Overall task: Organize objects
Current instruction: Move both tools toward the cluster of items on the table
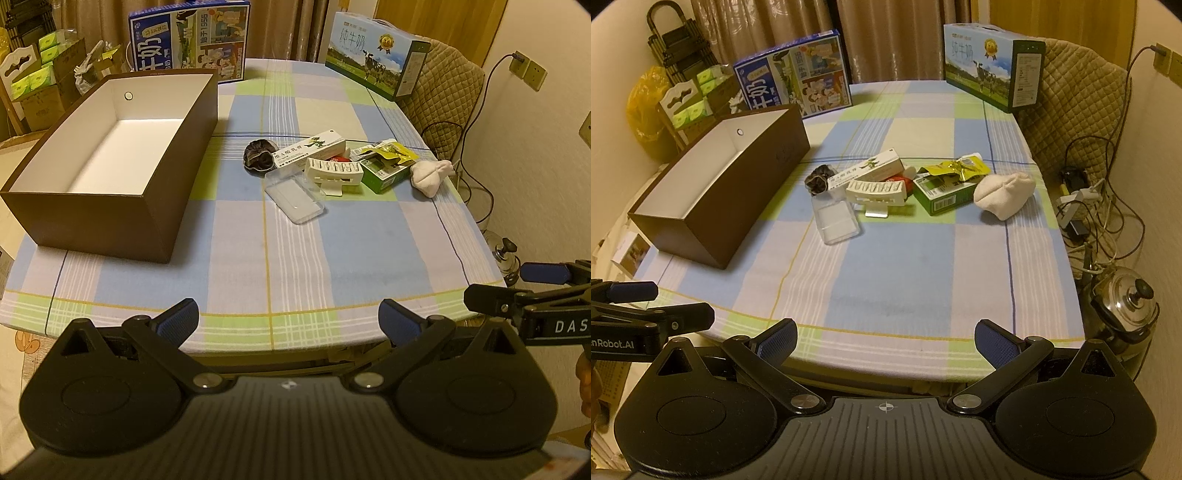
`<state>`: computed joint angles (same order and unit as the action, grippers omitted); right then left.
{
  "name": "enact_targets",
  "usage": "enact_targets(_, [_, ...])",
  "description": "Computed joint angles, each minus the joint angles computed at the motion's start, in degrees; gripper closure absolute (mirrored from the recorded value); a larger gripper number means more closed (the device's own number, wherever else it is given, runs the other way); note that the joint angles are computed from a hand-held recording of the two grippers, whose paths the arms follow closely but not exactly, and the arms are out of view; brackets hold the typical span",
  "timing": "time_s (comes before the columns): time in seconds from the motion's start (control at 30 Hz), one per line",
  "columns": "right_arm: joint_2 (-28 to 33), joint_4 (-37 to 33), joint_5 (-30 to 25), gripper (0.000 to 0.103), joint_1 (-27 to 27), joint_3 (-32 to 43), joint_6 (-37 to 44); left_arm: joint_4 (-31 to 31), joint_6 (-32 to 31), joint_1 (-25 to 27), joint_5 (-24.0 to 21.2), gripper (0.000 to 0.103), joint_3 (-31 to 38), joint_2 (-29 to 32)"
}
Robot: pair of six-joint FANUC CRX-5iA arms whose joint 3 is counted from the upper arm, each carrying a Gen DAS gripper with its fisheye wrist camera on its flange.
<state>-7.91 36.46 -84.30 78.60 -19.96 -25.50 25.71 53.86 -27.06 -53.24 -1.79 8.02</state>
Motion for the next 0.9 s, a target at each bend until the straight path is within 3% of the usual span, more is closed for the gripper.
enact_targets(0.57, [-0.6,0.2,1.6,0.003,-1.7,-0.9,1.2,-1.3,2.2,-0.9,-0.5,0.001,2.3,1.6])
enact_targets(0.9, [-4.7,0.0,2.4,0.003,-3.2,-4.2,1.8,-4.0,6.3,-3.2,-0.8,0.001,6.2,4.2])
